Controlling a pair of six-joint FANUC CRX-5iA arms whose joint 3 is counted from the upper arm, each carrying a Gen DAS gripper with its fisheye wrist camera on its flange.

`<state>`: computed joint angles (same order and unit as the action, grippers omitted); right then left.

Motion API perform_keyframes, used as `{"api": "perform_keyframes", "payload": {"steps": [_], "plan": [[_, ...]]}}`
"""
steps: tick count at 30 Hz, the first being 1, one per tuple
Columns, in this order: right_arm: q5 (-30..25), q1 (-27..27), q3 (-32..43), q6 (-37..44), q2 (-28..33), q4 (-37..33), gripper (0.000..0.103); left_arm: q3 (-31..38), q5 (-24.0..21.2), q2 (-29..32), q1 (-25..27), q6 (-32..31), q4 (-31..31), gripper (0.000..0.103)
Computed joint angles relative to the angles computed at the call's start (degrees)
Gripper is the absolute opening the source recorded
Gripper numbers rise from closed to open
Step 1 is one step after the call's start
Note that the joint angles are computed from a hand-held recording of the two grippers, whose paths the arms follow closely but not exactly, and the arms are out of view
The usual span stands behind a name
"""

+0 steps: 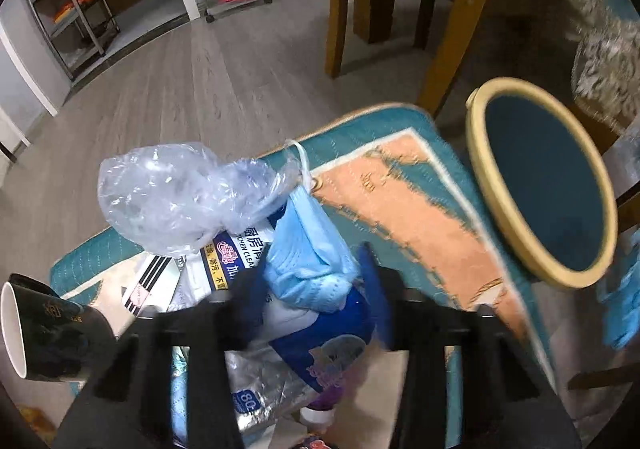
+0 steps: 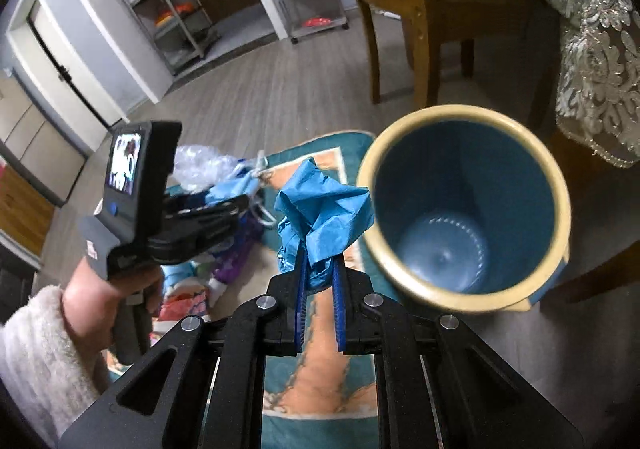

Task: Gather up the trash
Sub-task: 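Grasp a blue face mask with the left tool while the right tool grasps another mask, then carry both masks over the wastebasket and open both tools to drop them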

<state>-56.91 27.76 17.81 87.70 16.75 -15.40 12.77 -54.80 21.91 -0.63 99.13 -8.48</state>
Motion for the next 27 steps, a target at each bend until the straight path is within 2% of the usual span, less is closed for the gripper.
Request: {"api": "perform_keyframes", "payload": {"steps": [2, 5, 10, 12, 15, 17, 20, 24, 26, 27], "plan": [[-0.29, -0.90, 0.83, -0.30, 0.60, -0.20, 0.012, 0.36, -0.09, -0.06, -0.39, 0.43, -0.72, 0.025], [-0.32, -2.73, 2.74, -0.69, 1.63, 0.23, 0.012, 0.17, 1.51, -1.63, -1.12, 1.29, -1.78, 0.023], [0.68, -5.44, 5.52, -2.57, 3.60, 1.32, 0.012, -2.76, 9.34, -5.67, -1.77, -2.13, 2.66, 0.023], [0.64, -6.53, 6.43, -3.18, 4.24, 1.65, 0.012, -4.85, 13.46, -6.88, -2.16, -5.67, 6.62, 0.023], [1.15, -7.53, 6.46, -4.25, 4.72, 3.01, 0.013, -8.41, 19.12, -7.39, -3.13, -15.72, 16.78, 0.023], [1.02, -8.03, 6.74, -4.72, 5.36, 3.44, 0.013, -9.89, 20.51, -6.74, -3.78, -21.51, 23.37, 0.023], [0.56, -8.49, 6.97, -4.98, 6.24, 3.60, 0.013, -10.31, 20.95, -4.99, -5.28, -26.39, 27.74, 0.023], [1.30, -8.64, 6.78, -4.11, 7.03, 3.74, 0.014, -8.97, 19.29, -2.75, -6.86, -27.13, 27.80, 0.027], [1.88, -8.44, 6.24, -4.68, 7.02, 4.75, 0.021, -8.08, 18.22, -2.05, -7.15, -26.12, 26.35, 0.040], [2.09, -8.34, 6.04, -5.05, 6.99, 5.15, 0.030, -7.63, 17.87, -1.95, -7.24, -25.08, 25.13, 0.045]]}}
